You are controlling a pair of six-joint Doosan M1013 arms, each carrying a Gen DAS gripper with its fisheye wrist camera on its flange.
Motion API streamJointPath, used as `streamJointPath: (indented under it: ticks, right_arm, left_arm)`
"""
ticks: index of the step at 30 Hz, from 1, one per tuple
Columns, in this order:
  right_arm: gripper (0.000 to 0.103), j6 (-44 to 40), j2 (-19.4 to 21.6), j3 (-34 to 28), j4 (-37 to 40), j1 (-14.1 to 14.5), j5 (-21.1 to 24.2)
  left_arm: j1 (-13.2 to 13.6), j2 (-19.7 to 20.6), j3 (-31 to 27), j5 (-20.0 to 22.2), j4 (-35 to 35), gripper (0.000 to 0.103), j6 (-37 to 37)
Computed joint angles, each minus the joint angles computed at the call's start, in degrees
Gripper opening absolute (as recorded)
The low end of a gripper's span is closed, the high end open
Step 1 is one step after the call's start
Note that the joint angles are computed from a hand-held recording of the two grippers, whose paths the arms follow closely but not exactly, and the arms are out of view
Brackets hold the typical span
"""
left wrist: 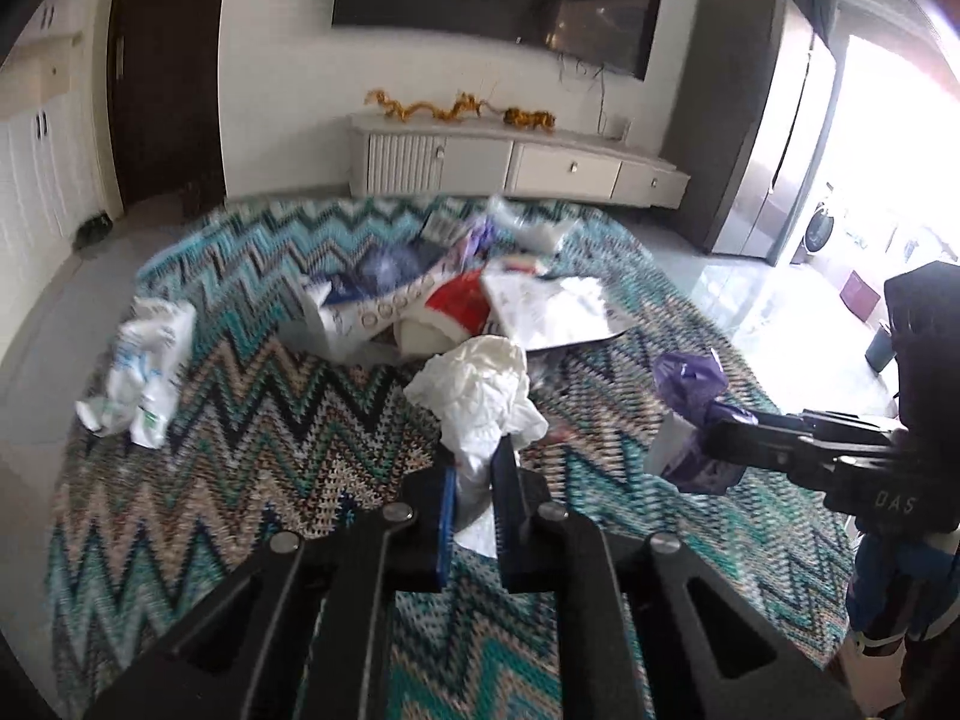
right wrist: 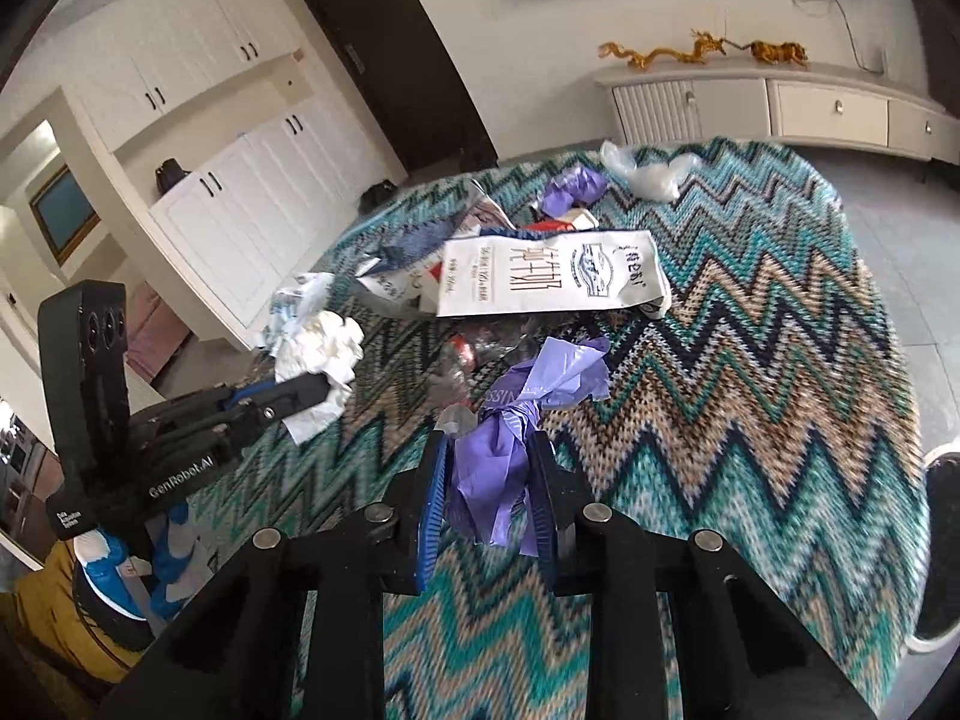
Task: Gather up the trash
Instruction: 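Carry tissue and purple glove to the bin and release both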
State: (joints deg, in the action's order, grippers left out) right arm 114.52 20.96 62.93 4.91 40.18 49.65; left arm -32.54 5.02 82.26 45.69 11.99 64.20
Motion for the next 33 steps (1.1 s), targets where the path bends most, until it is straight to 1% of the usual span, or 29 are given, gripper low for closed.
streamJointPath:
  ticks: [1,6,9,14,19,23,26,30,32,33]
  right_arm:
    - [0.026,0.1,-0.6,0.6,-0.3,0.1,-0.4]
    - [0.026,2.9,-4.2,4.0,-4.1,0.9,-3.2]
    - [0.026,5.0,-6.3,5.9,-7.3,1.2,-4.9]
    - [0.026,8.8,-9.3,9.2,-11.8,0.9,-6.7]
    - [0.026,14.5,-13.0,14.0,-17.0,-0.9,-7.8]
    - [0.026,20.1,-16.2,18.6,-21.6,-3.0,-7.8]
    - [0.026,24.4,-18.3,22.2,-24.6,-5.3,-7.4]
    - [0.026,29.4,-20.6,27.1,-27.0,-8.9,-6.4]
    - [0.026,31.1,-21.5,29.6,-26.5,-11.6,-6.5]
    - [0.026,31.5,-21.8,30.6,-26.2,-12.8,-6.3]
  left_arm:
    - [-0.4,-0.3,-0.1,-0.2,1.3,0.01,-0.4]
    - [-4.7,-1.8,-0.1,-0.4,12.1,0.01,-5.2]
    - [-7.0,-2.1,-0.5,-0.1,16.5,0.01,-6.6]
    - [-9.6,-0.8,-2.8,0.5,18.7,0.01,-4.9]
    - [-11.9,2.6,-7.2,2.2,17.2,0.01,0.1]
    - [-13.5,6.9,-12.6,4.5,14.0,0.01,6.0]
    - [-14.4,11.1,-17.7,6.6,9.6,0.01,11.6]
    - [-15.2,18.9,-27.9,11.9,0.1,0.01,19.8]
    - [-15.4,23.3,-33.9,15.6,-4.3,0.01,22.8]
    - [-15.6,26.1,-37.9,18.2,-6.3,0.01,23.9]
